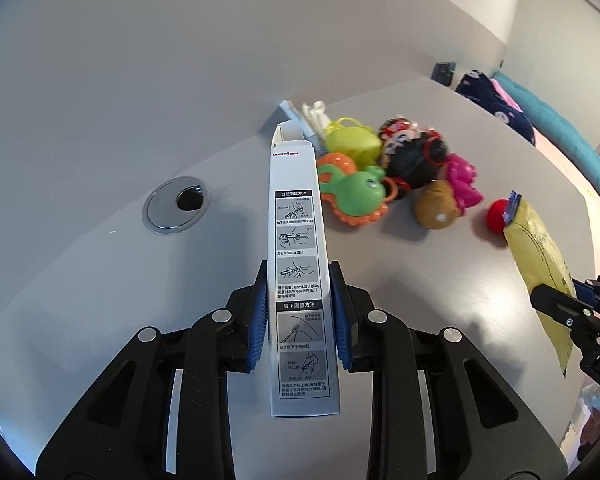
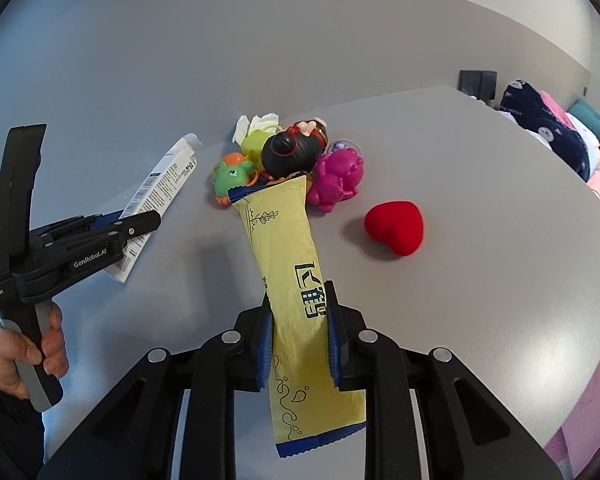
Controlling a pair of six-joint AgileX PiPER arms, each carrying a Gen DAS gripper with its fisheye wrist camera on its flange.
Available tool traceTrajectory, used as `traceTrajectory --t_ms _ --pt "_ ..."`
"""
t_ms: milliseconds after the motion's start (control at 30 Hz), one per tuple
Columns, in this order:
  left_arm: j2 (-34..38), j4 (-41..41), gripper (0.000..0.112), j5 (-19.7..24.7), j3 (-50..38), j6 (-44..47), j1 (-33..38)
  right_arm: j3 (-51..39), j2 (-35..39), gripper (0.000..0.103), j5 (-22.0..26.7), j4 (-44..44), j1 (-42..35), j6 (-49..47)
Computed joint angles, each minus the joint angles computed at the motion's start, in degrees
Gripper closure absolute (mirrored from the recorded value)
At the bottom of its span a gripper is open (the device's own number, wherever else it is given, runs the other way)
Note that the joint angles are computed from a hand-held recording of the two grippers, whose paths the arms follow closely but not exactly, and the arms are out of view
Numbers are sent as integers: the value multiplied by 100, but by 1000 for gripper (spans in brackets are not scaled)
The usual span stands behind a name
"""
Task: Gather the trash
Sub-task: 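Carry the white box and yellow packet to the bin and release both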
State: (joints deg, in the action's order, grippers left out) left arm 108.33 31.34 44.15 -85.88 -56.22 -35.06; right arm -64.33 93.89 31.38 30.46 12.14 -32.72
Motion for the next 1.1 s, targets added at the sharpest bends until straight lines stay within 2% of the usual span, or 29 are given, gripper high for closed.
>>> traceTrajectory --t_ms 367,633,900,1100 --pt "236 127 84 242 -513 -111 -678 661 -713 80 -5 384 -531 -513" --pt "660 76 84 631 -1351 111 -1121 1023 -1184 80 215 801 -1181 -1125" --pt "1467 -209 84 1069 -2727 608 -1512 1289 -1547 80 606 1088 -2204 -1703" --pt "2345 -583 84 1634 -4317 1283 -1794 1377 -1721 80 856 1142 -3008 -1919"
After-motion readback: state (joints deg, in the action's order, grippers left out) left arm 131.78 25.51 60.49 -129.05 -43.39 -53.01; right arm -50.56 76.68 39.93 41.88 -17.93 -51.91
